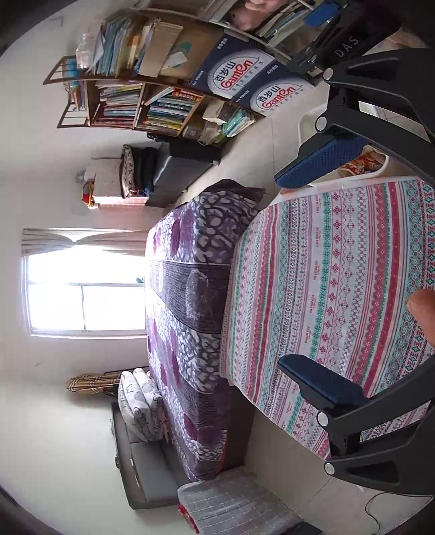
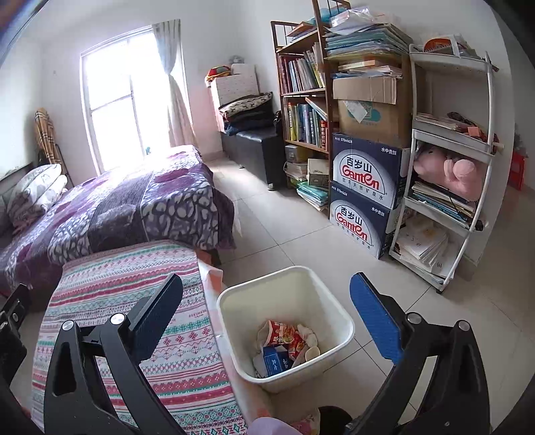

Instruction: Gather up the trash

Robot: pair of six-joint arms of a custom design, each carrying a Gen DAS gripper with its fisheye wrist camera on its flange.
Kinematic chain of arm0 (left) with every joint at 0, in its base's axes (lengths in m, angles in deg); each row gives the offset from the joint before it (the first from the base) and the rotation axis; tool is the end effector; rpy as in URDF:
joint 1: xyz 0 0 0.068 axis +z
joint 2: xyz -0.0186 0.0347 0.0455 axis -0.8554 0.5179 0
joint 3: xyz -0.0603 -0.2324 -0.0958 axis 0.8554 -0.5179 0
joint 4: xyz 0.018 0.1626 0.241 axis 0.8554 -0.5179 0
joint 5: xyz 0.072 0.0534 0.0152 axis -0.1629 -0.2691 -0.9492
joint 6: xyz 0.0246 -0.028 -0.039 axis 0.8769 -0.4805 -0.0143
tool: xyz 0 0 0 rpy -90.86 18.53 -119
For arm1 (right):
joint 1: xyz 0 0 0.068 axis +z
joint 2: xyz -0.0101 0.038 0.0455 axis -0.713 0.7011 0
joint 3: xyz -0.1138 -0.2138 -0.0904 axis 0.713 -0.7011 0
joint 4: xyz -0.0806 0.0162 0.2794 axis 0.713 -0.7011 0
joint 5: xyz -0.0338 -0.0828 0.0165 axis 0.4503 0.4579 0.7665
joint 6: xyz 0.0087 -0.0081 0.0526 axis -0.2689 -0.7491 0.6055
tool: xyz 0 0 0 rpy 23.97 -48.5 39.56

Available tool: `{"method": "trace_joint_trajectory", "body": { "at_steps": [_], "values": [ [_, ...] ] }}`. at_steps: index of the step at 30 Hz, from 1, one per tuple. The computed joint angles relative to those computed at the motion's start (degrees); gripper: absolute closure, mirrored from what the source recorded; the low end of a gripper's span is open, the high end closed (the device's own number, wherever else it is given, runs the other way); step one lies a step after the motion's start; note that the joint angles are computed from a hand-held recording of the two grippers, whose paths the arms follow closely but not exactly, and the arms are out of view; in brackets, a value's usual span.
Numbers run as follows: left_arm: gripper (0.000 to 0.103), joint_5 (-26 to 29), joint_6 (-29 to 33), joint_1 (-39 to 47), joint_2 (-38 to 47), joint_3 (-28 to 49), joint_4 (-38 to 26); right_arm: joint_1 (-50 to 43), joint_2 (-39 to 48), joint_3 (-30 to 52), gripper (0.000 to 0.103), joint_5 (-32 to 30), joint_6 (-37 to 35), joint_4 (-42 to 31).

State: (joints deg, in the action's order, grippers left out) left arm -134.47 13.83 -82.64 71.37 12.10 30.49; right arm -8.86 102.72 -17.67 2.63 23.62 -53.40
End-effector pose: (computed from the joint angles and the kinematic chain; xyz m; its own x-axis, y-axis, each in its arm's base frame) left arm 0.1986 -0.0593 0.2245 -0.4041 -0.2934 -0.8664 -0.5644 0.8253 -0.0162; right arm 0.2774 0.1894 0.1979 -0.5209 -0.0025 -0.8536 -0.1357 0.9875 0.0799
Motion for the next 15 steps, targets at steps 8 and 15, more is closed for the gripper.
{"method": "trace_joint_trajectory", "body": {
  "at_steps": [8, 15],
  "values": [
    [0.007, 4.13, -3.00, 1.45, 2.62, -2.55, -0.91, 1.50, 2.58, -1.79, 0.007, -0.91, -1.50, 4.07],
    [0.007, 5.74, -3.71, 1.20, 5.16, -2.50, -0.71, 0.53, 4.45, -0.25, 0.007, -3.62, -0.89, 2.23]
  ]
}}
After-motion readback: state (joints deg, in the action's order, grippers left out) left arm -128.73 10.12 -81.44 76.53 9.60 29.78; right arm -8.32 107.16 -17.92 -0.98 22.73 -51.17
